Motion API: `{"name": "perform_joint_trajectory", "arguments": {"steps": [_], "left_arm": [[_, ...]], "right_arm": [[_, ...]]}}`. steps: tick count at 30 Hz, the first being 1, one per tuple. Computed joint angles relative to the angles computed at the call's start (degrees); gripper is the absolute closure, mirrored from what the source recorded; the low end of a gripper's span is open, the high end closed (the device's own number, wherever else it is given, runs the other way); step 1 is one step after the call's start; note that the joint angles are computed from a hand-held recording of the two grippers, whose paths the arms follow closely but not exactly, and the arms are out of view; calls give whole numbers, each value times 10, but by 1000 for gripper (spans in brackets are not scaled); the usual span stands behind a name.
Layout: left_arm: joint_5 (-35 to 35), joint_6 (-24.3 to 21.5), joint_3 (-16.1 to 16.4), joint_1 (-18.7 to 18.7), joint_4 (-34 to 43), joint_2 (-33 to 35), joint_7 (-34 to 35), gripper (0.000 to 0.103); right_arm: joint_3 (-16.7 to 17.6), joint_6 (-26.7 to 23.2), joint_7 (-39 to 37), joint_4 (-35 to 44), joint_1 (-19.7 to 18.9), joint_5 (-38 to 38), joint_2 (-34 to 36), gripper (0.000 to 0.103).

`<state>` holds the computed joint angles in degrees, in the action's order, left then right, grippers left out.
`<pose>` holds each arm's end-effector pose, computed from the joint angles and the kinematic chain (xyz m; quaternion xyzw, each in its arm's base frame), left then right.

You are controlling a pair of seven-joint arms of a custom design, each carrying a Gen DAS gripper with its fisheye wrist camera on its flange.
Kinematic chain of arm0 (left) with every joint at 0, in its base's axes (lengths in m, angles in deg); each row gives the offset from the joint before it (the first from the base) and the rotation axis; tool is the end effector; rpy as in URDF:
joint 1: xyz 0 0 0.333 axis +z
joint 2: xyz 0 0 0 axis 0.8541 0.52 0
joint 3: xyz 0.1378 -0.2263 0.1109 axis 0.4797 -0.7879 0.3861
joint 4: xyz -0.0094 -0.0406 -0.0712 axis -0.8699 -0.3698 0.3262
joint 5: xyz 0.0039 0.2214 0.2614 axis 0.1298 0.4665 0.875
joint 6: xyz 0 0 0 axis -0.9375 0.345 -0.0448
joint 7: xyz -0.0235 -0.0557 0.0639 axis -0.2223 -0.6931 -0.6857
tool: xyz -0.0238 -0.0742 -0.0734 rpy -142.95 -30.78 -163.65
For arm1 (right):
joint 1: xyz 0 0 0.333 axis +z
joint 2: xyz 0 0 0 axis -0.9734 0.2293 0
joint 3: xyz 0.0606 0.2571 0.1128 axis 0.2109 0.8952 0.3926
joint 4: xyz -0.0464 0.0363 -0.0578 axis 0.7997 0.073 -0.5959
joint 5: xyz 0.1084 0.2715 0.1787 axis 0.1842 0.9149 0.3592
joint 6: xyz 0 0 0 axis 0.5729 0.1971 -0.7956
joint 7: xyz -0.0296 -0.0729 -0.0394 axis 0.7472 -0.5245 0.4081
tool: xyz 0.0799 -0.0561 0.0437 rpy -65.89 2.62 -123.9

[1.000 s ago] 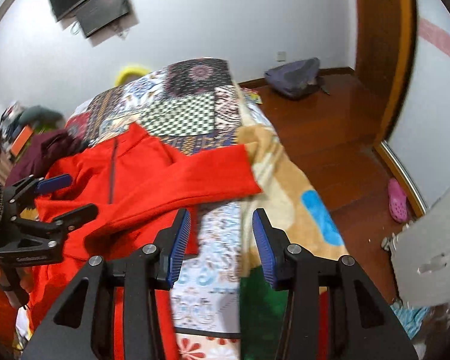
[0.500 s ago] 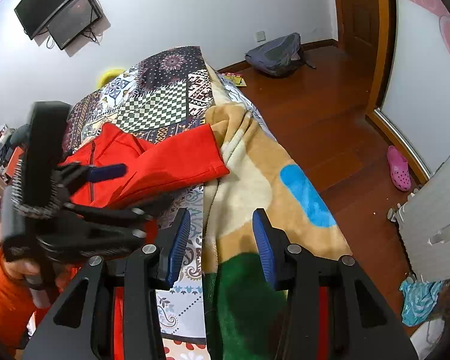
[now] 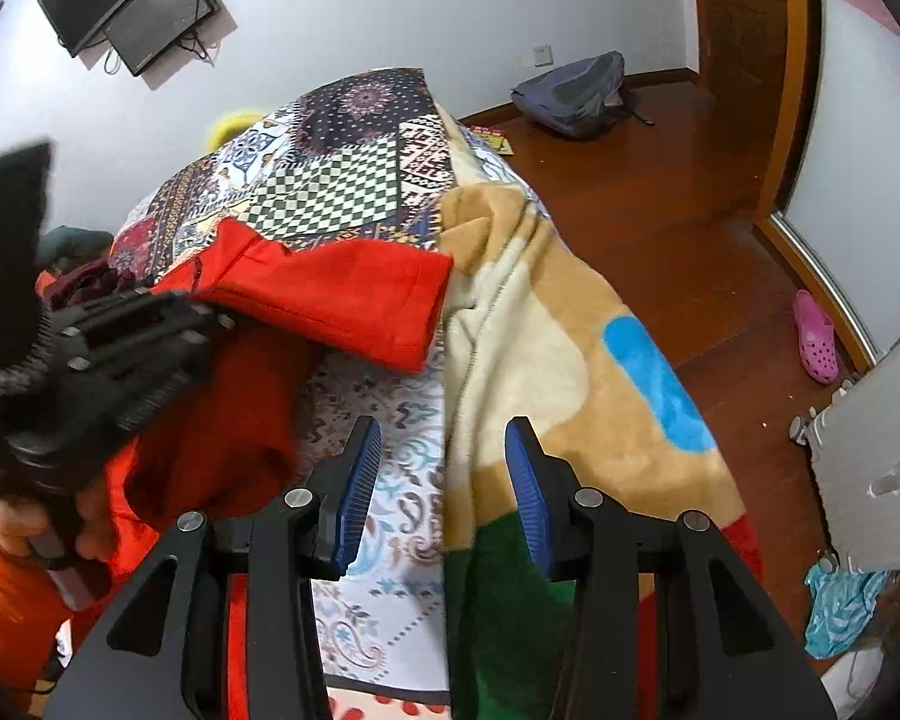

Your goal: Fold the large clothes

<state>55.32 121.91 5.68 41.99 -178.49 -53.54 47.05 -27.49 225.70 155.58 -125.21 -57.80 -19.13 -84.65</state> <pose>0.5399 -0.3113 0.5601 -0.4519 0.8361 -0.2583 0.1732 0.3920 0.2558 0.5578 -0.6332 0.7073 -0.0875 0.3017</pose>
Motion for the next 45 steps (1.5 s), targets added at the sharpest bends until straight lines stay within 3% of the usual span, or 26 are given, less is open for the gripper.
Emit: {"name": "perform_joint_trajectory", "arguments": {"steps": [4, 14, 24, 27, 29, 34, 39, 41, 42, 43, 45], "left_arm": [[-64, 22, -6, 24, -8, -26, 31, 100], [-112, 119, 37, 67, -125, -158, 62, 100], [-39, 167, 88, 113, -312, -287, -14, 100], [-39, 167, 109, 122, -371, -311, -21, 100], [-6, 156, 102, 146, -398, -318, -51, 100], [-27, 121, 127, 150, -448, -320, -52, 87], [24, 129, 110, 191, -493, -336, -118, 44], [60, 132, 100, 211, -500, -342, -158, 32], [65, 135, 103, 215, -504, -346, -171, 31], [54, 142, 115, 210, -510, -349, -172, 31], [-31, 155, 173, 178, -519, -357, -139, 29]], "right_arm": [[4, -3, -4, 23, 5, -5, 17, 63], [8, -17, -17, 113, 32, -45, 87, 63], [-14, -71, -33, 169, 78, -48, 179, 63], [-20, -45, -29, 150, 86, -52, 170, 53], [-20, -52, -23, 153, 90, -60, 170, 50], [-16, -91, -7, 185, 103, -107, 185, 50], [-18, -115, 8, 204, 116, -135, 196, 50], [-22, -105, 5, 198, 116, -127, 194, 50], [-22, -103, 6, 195, 116, -125, 193, 49], [-23, -98, 5, 191, 116, -119, 192, 49], [-23, -93, 5, 188, 116, -117, 191, 49]]}}
